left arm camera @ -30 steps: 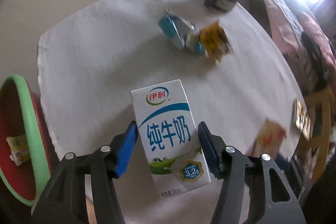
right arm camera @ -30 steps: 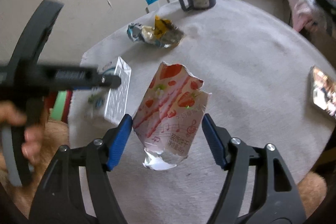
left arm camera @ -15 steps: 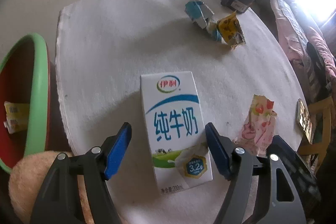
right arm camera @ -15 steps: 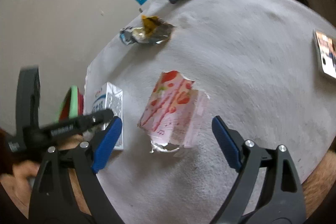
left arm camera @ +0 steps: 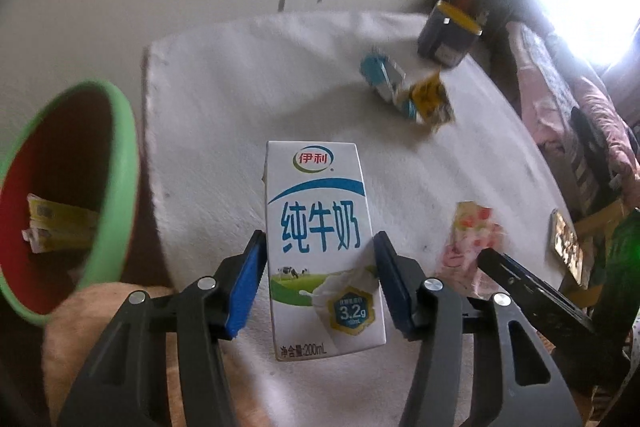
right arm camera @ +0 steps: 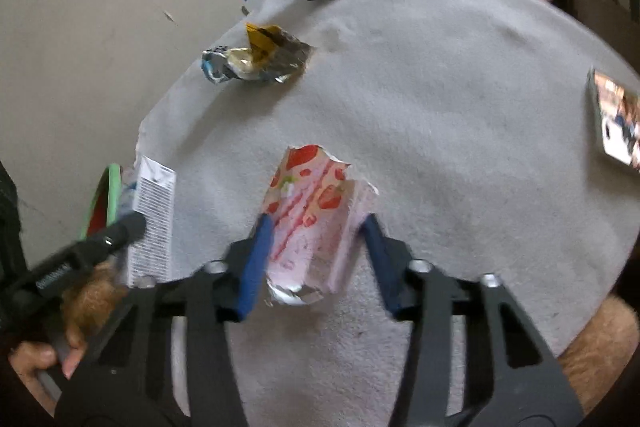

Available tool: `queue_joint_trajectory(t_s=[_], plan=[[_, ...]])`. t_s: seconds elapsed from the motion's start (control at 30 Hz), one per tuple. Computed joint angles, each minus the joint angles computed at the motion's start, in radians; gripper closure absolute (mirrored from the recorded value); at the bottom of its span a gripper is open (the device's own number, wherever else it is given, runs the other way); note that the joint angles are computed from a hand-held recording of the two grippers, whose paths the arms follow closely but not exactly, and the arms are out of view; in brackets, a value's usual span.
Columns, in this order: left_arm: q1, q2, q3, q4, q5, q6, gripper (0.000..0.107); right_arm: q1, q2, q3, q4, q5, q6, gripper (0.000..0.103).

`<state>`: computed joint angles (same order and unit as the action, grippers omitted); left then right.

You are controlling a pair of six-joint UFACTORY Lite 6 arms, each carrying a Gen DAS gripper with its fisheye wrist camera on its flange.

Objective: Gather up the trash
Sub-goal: 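Carry the milk carton and pink wrapper over the bucket with both tools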

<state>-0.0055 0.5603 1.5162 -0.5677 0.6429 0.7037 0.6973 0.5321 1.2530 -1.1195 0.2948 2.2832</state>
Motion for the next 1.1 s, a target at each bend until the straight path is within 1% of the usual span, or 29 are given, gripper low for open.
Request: queue_joint_trajectory(t_s=[0.03,0.07,0.1,0.23,0.27,0.3,0.33,0.37,0.4,0.47,0.5,0.57,0.67,0.7,0.83,0.9,1.0,1.1], plan=[[0.011,-0.019,-0.009,-0.018,0.004,0.025,0.055,0.0,-0.01,-0.002,0.033,-0.001,-0.039,0.101],[0.017,-0.034,-0.014,-0.032,0.003,0.045,0.055,-0.004,-0.024,-0.013,0.032,-0.016,-0.037,0.102],[0.023,-0.052,-0.022,-0.046,0.0,0.067,0.055,-0.002,-0.04,-0.026,0.003,-0.021,-0.001,0.102],[0.056,-0.095,-0.026,-0.095,0.013,0.121,0.055,0.018,-0.067,-0.029,0.028,0.019,-0.03,0.101],[0.065,-0.1,-0.024,-0.106,0.021,0.131,0.055,0.018,-0.07,-0.031,0.031,0.022,-0.026,0.098],[0.075,-0.103,-0.017,-0.115,0.032,0.137,0.055,0.017,-0.069,-0.029,0.035,0.025,-0.022,0.085],[0.085,-0.105,-0.009,-0.121,0.042,0.14,0.055,0.015,-0.066,-0.024,0.053,0.029,-0.035,0.075],[0.093,-0.108,-0.006,-0.129,0.05,0.144,0.055,0.016,-0.064,-0.016,0.071,0.04,-0.047,0.057],[0.102,-0.11,0.0,-0.137,0.058,0.149,0.055,0.018,-0.057,0.0,0.098,0.058,-0.069,0.052],[0.116,-0.117,0.002,-0.156,0.067,0.165,0.055,0.008,-0.02,0.056,0.179,0.063,-0.163,0.051],[0.126,-0.123,0.002,-0.164,0.073,0.175,0.055,0.001,0.007,0.095,0.244,0.062,-0.237,0.047],[0.142,-0.132,0.004,-0.177,0.083,0.192,0.055,-0.011,0.075,0.184,0.36,0.07,-0.37,0.041],[0.165,-0.143,0.0,-0.193,0.096,0.212,0.055,-0.023,0.204,0.352,0.543,0.119,-0.589,0.042],[0.173,-0.144,0.001,-0.194,0.1,0.217,0.055,-0.023,0.244,0.403,0.591,0.138,-0.648,0.045],[0.21,-0.133,0.01,-0.199,0.12,0.225,0.055,0.0,0.303,0.509,0.599,0.21,-0.693,0.047],[0.219,-0.118,0.02,-0.194,0.126,0.217,0.055,0.002,0.315,0.532,0.61,0.23,-0.715,0.046],[0.227,-0.102,0.026,-0.196,0.137,0.211,0.055,-0.012,0.306,0.505,0.652,0.204,-0.736,0.044],[0.231,-0.109,0.017,-0.208,0.14,0.229,0.055,-0.016,0.28,0.455,0.642,0.162,-0.693,0.044]])
